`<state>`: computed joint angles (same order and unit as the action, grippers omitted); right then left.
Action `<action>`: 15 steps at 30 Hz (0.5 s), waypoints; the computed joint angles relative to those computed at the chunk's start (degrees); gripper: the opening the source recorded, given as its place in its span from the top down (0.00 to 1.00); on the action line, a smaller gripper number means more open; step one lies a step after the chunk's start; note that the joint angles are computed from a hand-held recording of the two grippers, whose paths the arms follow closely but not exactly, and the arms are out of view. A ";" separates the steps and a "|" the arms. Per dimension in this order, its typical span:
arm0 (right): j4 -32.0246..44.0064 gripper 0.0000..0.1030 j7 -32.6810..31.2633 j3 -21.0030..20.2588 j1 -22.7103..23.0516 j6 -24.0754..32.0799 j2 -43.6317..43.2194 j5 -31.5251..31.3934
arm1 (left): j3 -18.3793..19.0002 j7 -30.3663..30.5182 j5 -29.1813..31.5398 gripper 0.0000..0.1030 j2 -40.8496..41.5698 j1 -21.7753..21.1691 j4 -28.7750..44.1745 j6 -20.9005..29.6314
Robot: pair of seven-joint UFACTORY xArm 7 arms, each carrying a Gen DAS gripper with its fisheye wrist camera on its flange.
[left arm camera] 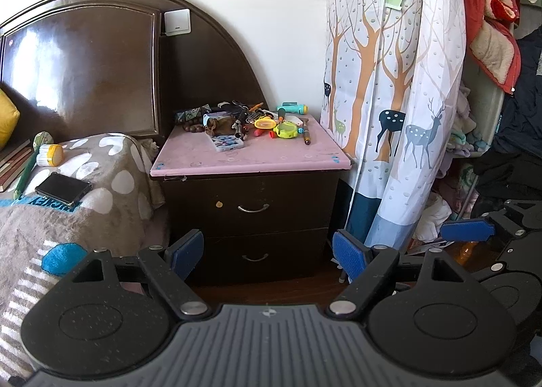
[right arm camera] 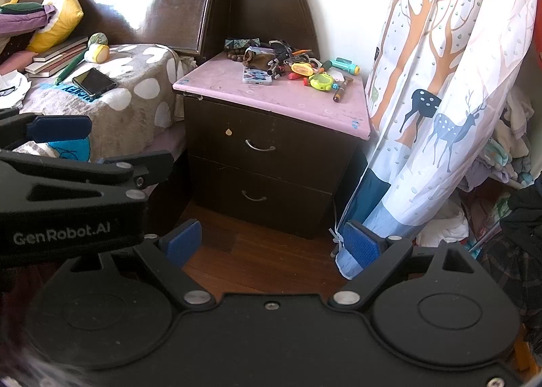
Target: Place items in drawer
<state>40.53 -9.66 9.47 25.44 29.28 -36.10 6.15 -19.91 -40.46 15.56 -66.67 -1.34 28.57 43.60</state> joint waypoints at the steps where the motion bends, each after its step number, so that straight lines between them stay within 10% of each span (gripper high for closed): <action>1: 0.01 0.10 0.08 0.06 -0.01 0.01 -0.02 -0.04 | 0.01 0.01 0.00 0.19 -0.04 -0.05 0.03 0.11; 15: 0.08 0.10 1.08 0.58 0.20 0.10 -0.02 -0.52 | -0.50 -0.67 0.13 0.19 0.19 -0.18 0.10 0.30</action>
<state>40.61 -8.58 10.04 25.64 29.38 -36.12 5.63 -20.41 -41.12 15.69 -66.47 -1.52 28.67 43.90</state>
